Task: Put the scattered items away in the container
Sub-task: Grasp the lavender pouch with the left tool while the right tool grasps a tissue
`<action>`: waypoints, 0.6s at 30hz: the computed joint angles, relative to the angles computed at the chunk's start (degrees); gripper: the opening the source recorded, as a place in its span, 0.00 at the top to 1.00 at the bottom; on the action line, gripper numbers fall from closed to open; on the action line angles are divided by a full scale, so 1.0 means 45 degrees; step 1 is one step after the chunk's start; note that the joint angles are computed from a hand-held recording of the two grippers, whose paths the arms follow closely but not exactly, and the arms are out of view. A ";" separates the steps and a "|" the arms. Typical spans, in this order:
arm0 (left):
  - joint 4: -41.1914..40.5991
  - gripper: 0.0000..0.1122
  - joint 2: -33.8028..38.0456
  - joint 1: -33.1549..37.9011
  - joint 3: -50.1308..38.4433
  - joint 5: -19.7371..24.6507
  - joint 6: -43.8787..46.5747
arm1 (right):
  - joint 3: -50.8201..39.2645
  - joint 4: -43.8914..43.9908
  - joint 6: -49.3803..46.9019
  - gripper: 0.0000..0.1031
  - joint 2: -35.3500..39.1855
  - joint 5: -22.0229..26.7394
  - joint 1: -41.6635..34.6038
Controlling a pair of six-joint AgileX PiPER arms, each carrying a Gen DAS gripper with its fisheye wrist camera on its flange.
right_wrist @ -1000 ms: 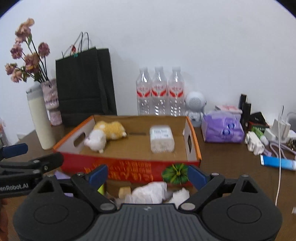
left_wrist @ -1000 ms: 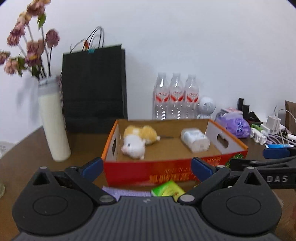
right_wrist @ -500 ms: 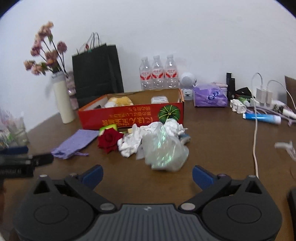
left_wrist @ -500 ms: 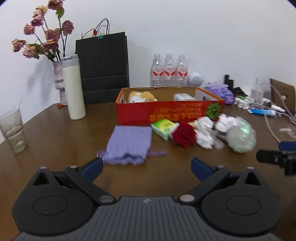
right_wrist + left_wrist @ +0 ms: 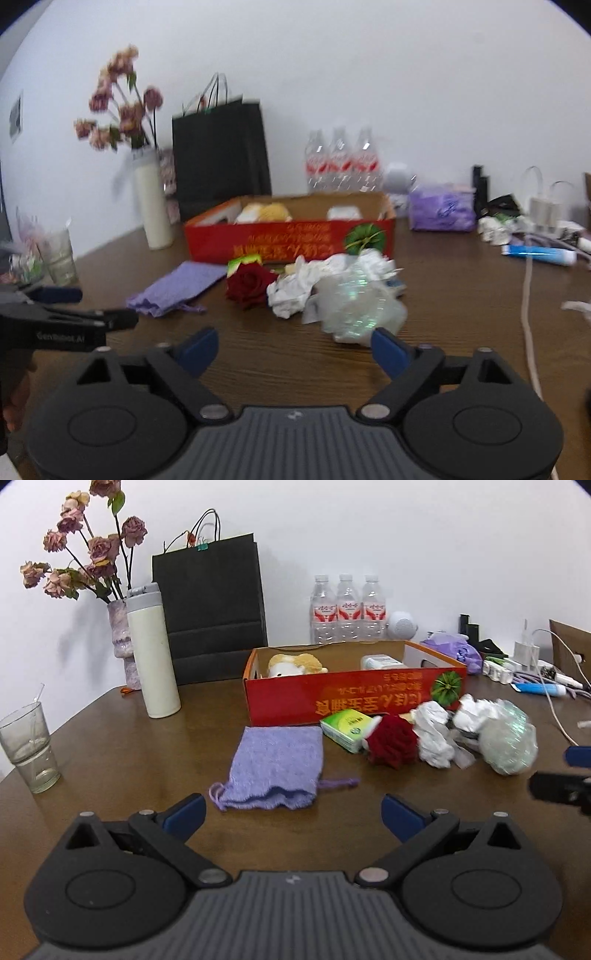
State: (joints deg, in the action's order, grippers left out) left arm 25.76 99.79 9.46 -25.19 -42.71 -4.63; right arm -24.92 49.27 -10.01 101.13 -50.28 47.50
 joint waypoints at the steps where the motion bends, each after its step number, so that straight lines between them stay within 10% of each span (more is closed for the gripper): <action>1: -0.0032 0.08 0.0206 -0.0078 -0.0399 0.0243 -0.0078 | -0.0553 -0.0275 -0.0423 0.16 0.0232 0.0494 -0.0415; 8: 0.2472 0.19 0.1628 -0.0347 -0.3364 0.2212 -0.2475 | -0.5024 -0.1105 -0.3583 0.65 0.2252 0.4135 -0.2710; 14: 0.3082 0.31 0.2501 -0.0880 -0.5001 0.3835 -0.3487 | -0.7074 0.1489 -0.6892 0.68 0.3412 0.5372 -0.3197; 18: 0.3766 0.59 0.2583 -0.0801 -0.5261 0.4478 -0.4435 | -0.7072 0.1986 -0.7429 0.83 0.3483 0.5298 -0.3078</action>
